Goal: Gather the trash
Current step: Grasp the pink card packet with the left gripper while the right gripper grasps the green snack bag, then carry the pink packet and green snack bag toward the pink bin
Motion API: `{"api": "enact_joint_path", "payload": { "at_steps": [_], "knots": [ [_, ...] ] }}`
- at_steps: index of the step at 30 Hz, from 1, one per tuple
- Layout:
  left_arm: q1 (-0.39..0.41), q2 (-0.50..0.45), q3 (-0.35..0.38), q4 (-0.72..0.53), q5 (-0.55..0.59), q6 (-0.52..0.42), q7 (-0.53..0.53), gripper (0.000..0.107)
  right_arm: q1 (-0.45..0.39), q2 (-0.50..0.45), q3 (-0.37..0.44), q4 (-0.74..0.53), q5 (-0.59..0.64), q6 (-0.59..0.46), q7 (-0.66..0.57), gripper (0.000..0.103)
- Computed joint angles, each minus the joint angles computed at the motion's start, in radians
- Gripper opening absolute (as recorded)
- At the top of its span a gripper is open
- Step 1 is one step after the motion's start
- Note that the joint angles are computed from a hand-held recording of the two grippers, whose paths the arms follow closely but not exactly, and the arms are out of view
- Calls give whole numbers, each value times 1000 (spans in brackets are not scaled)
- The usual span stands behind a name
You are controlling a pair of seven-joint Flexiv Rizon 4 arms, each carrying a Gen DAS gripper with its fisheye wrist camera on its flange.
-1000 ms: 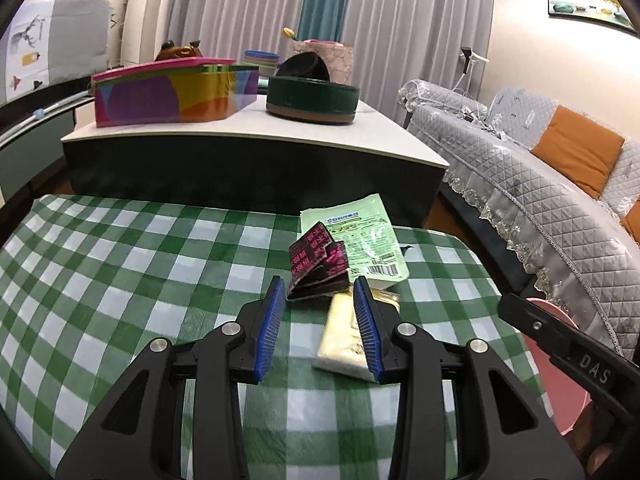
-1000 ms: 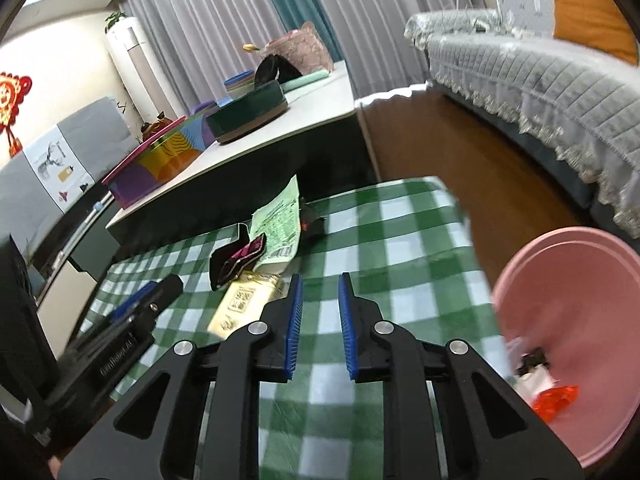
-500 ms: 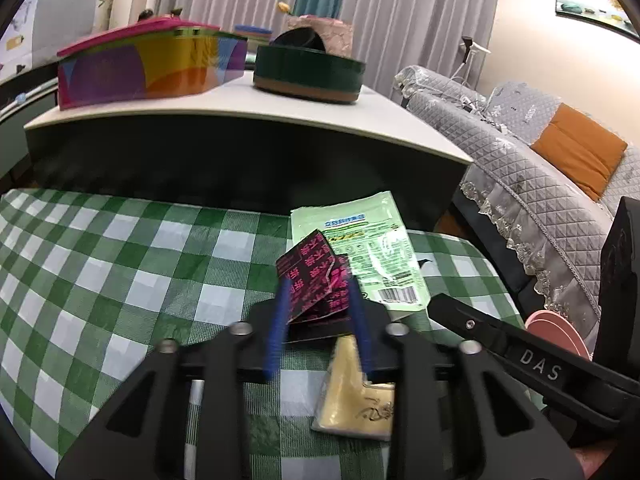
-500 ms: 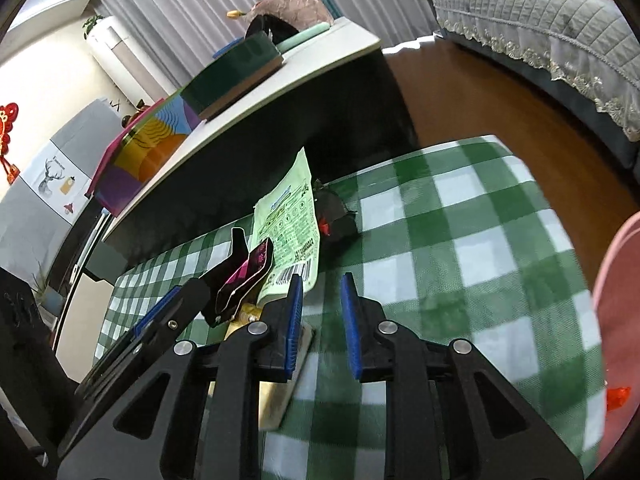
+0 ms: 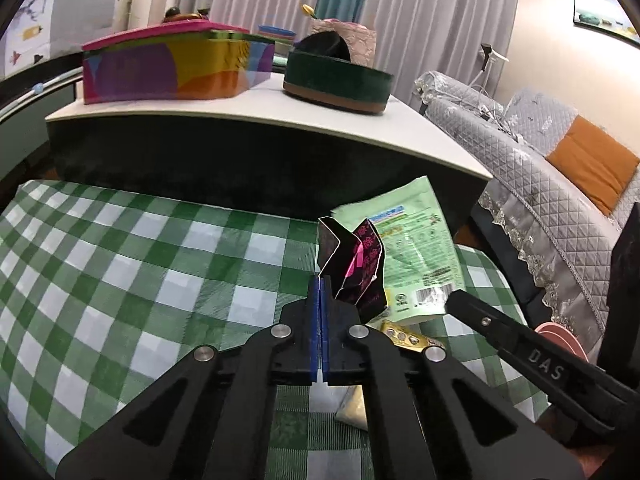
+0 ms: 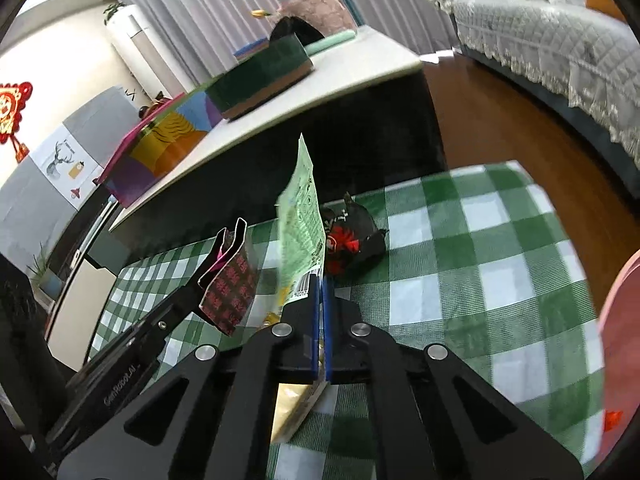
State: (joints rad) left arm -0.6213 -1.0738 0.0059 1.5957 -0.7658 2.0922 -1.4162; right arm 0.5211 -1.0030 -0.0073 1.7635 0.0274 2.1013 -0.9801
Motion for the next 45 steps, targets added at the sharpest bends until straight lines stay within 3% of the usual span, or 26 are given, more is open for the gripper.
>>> {"api": "enact_joint_path", "payload": {
  "at_steps": [6,18,31,45],
  "knots": [
    [-40,29,14,53,-45,47,18,0,67,55,-52,83,93,53,-46,1],
    [-30,101,-71,171,-32,162,39,0,256,153,-165,240,348,106,-212,1],
    [-36,148,-120,279,-17,241,-17,0,374,248,-210,357,553,147,-379,1],
    [-65,185,-141,336,9,293,-12,0,279,288,-90,430,589,234,-420,0]
  ]
}}
